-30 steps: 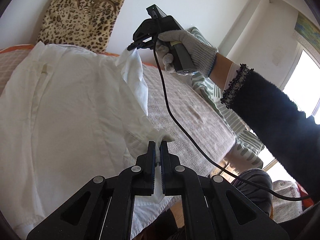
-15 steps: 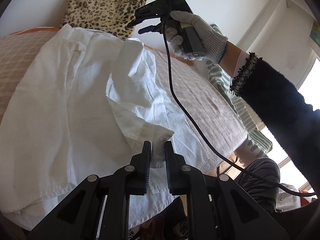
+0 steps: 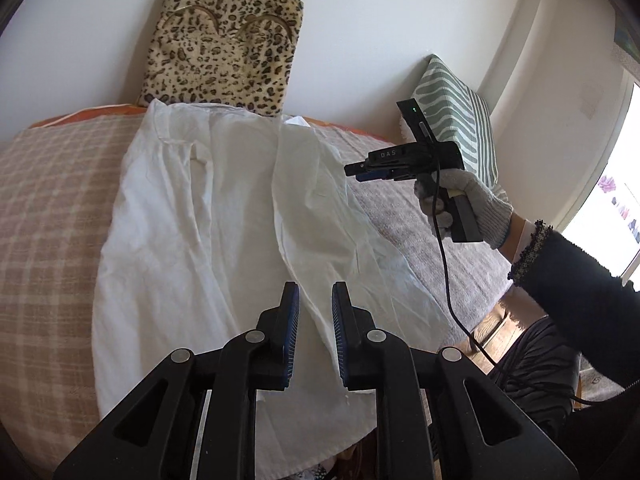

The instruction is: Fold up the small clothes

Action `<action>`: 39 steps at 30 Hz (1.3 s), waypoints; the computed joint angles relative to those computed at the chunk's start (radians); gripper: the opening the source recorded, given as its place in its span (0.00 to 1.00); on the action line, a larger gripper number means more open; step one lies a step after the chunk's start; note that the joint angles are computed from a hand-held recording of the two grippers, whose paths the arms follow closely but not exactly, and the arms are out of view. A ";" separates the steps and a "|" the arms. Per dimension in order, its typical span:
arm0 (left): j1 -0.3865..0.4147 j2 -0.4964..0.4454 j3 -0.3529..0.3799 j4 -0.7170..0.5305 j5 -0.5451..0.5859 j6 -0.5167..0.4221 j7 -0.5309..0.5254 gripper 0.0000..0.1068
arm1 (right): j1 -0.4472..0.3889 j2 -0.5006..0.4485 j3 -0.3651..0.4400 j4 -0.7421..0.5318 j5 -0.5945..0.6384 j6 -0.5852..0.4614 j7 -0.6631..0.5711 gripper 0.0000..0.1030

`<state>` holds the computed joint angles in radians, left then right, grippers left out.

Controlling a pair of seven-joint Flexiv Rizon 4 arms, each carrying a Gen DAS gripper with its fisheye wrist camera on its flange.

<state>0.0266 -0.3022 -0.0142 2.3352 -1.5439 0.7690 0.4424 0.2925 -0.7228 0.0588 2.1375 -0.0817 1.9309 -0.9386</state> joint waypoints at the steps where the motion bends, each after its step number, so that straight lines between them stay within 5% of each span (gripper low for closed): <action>1: 0.001 -0.017 -0.003 -0.019 0.005 0.006 -0.020 0.14 | 0.035 -0.002 -0.030 0.000 0.001 0.006 -0.022 0.39; 8: 0.010 -0.069 -0.017 -0.064 0.016 0.017 -0.082 0.14 | -0.020 -0.065 0.023 -0.051 -0.007 0.133 -0.042 0.49; 14: 0.018 -0.091 -0.027 -0.063 0.089 0.013 -0.119 0.14 | -0.071 -0.134 0.064 -0.129 -0.061 0.181 -0.015 0.49; 19: 0.030 -0.096 -0.032 -0.067 0.137 -0.004 -0.157 0.14 | -0.049 -0.151 0.051 -0.153 -0.093 0.177 -0.013 0.04; 23: 0.039 -0.101 -0.035 -0.069 0.168 -0.015 -0.183 0.14 | 0.097 -0.105 -0.080 -0.111 0.049 0.140 -0.046 0.00; 27: 0.039 -0.099 -0.041 -0.067 0.172 -0.011 -0.178 0.14 | 0.134 -0.084 -0.154 -0.054 0.101 0.164 0.003 0.00; 29: 0.036 -0.098 -0.044 -0.065 0.166 -0.005 -0.173 0.14 | 0.150 -0.068 -0.147 -0.066 0.213 0.100 -0.092 0.00; 32: 0.035 -0.108 -0.045 -0.074 0.178 -0.005 -0.195 0.14 | 0.118 -0.072 -0.139 -0.071 0.166 0.024 -0.035 0.01; 34: 0.042 -0.110 -0.045 -0.080 0.193 -0.020 -0.217 0.14 | 0.154 -0.070 -0.176 -0.065 0.178 -0.002 -0.022 0.19; 37: 0.058 -0.101 -0.043 -0.084 0.206 -0.059 -0.236 0.14 | 0.228 -0.039 -0.245 -0.021 0.218 0.019 -0.025 0.32; 39: 0.070 -0.089 -0.040 -0.082 0.201 -0.089 -0.232 0.25 | 0.257 -0.009 -0.259 0.017 0.251 0.047 -0.026 0.37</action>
<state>0.0965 -0.3908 -0.0545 2.2533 -1.3427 0.6799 0.2108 0.5499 -0.7314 -0.2005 2.1545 0.1691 1.9782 -0.9649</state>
